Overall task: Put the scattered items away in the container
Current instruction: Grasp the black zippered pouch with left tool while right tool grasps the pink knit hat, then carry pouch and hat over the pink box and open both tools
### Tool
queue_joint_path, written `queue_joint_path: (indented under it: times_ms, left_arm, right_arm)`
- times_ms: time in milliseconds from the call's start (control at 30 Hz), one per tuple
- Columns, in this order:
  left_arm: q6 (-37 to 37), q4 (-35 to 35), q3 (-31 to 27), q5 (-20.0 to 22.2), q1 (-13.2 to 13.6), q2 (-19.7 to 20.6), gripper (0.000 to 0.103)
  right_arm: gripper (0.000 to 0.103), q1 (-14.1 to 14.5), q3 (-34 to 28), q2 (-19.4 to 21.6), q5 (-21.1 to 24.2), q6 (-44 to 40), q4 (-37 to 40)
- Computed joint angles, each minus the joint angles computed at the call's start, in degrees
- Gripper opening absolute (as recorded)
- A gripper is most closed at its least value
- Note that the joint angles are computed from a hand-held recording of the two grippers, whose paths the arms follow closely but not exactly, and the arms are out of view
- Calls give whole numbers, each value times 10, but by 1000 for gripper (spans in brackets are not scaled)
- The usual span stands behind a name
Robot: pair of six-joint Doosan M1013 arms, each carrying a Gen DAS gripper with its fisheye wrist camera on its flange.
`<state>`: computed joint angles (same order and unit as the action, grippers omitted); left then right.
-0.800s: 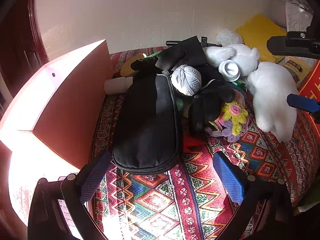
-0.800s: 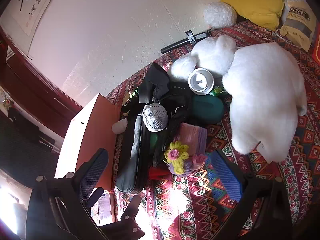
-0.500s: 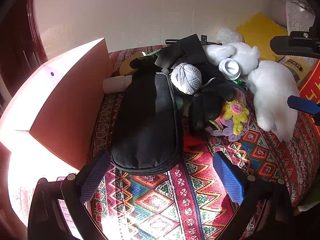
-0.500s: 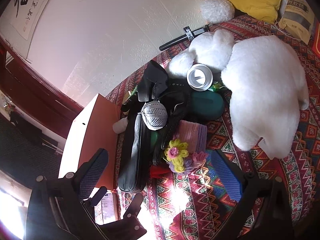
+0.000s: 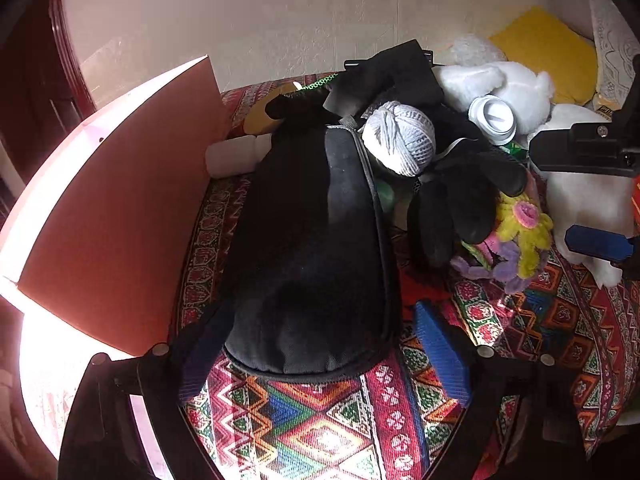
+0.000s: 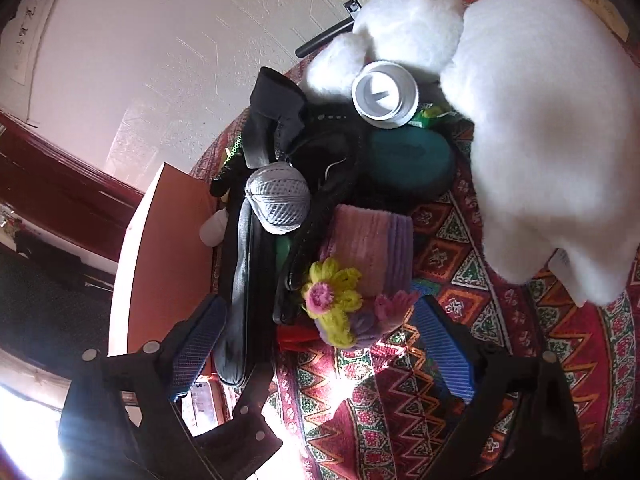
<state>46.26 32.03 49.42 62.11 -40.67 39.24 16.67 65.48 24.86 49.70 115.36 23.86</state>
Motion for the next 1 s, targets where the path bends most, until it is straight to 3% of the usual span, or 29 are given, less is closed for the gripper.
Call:
queue_joint_path:
  times_ms: [100,200,233,267,300,333,433,567,700,767,833,900,1000]
  left_arm:
    - [20,-39,-17,13,9,12,87]
    - [44,-39,-28,25,9,19,85]
    - [55,-42,-29,28,10,20,81]
    - [68,-50,-30,33,11,19,75]
    - [78,-63,-28,31,13,16,60]
    - [85,-72,-26,25,13,13,46]
    - [75,-53,-4,-12,7,-4,23]
    - [45,-62,13,-36,13,-21,19]
    - [10,-40,18,-31,17,-33,18]
    - [7,-6,6,-3,14,-27,21]
    - [15,43,-15,36,7,-10,32]
    - [39,75,-52,96,8,23,32]
    - [88,23,-104,173,26,64,33]
  right_arm:
    - [90,5,-20,19,27,28,-55]
    - [89,0,-35,42,53,23,-36]
    - [89,-3,-43,51,66,22,-27]
    - [86,-8,-39,54,61,14,5]
    - [82,-11,-36,56,55,12,23]
    - [70,-11,-36,55,53,14,23]
    - [66,-11,-28,44,32,-11,43]
    - [66,-12,-5,19,7,-39,66]
    - [66,-25,29,-7,-14,-88,151]
    - [66,-30,36,-15,-12,-95,161]
    - [66,-33,27,-15,-1,-88,146]
    - [66,-36,29,-15,7,-88,145]
    - [66,-32,15,-4,20,-75,137]
